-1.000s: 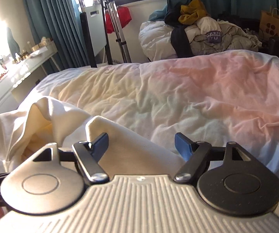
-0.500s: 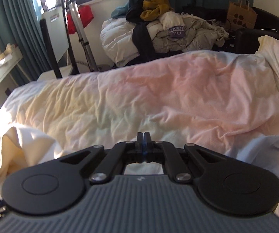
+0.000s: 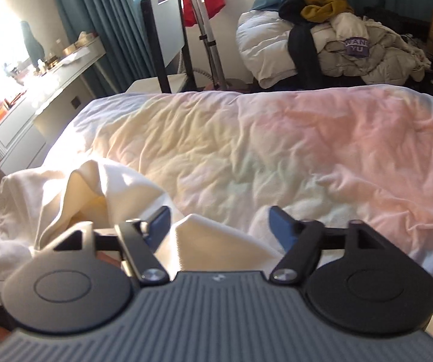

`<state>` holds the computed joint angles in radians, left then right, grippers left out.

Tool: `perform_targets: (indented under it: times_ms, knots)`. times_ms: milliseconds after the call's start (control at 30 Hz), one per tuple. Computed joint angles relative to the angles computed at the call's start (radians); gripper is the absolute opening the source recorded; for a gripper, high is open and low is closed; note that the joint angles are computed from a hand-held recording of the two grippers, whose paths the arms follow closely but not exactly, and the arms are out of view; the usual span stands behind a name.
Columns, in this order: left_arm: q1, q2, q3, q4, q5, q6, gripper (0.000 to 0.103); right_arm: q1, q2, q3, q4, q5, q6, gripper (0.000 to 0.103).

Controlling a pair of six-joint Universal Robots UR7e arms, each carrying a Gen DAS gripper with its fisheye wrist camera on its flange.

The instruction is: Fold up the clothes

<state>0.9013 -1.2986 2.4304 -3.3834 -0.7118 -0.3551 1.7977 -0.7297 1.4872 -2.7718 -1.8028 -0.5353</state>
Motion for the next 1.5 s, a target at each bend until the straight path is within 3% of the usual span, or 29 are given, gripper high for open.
perform_targets:
  times_ms: [100,233,267,333,400,600,733,833,867,933,1033,1167,1400,1500]
  knots:
    - [0.004,0.001,0.0,-0.011,-0.002,-0.003,0.054,0.007,0.032,-0.012,0.025,-0.02,-0.006,0.082]
    - [0.014,0.008,0.0,-0.044,-0.017,0.005,0.055,0.038,0.109,-0.054,0.017,-0.188,-0.028,0.08]
    - [0.017,0.009,0.0,-0.045,-0.021,0.0,0.055,0.044,0.128,-0.066,0.009,-0.229,-0.029,0.072]
    - [0.025,0.007,0.0,-0.049,-0.032,-0.008,0.055,0.053,0.16,-0.098,0.003,-0.314,-0.006,0.012]
    - [0.032,0.007,0.002,-0.064,-0.044,-0.007,0.055,0.047,0.166,-0.132,0.028,-0.331,0.067,0.012]
    - [0.049,0.022,0.008,-0.171,-0.089,0.031,0.055,0.056,0.161,-0.222,-0.154,-0.321,0.108,0.011]
    - [0.054,0.032,0.016,-0.248,-0.126,0.065,0.055,0.057,0.138,-0.256,-0.369,-0.157,0.107,0.011]
    - [0.054,0.046,0.019,-0.304,-0.143,0.097,0.055,0.031,0.106,-0.184,-0.618,0.096,0.058,0.011]
    - [0.056,0.048,0.019,-0.31,-0.148,0.099,0.055,0.023,0.099,-0.157,-0.677,0.137,0.045,0.011]
    - [0.061,0.05,0.018,-0.312,-0.157,0.097,0.055,0.01,0.091,-0.106,-0.757,0.144,0.021,0.011]
    - [0.069,0.048,0.012,-0.287,-0.156,0.075,0.055,-0.04,0.07,0.002,-0.833,0.097,0.007,0.011]
    - [0.089,0.042,0.008,-0.266,-0.179,0.044,0.055,-0.144,0.014,0.184,-0.832,0.01,0.152,0.011]
    - [0.105,0.074,-0.006,-0.255,-0.181,0.023,0.056,-0.261,-0.106,0.382,-0.641,-0.001,0.575,0.018]
    - [0.1,0.058,-0.001,-0.231,-0.173,0.014,0.056,-0.264,-0.132,0.44,-0.694,-0.032,0.623,0.026]
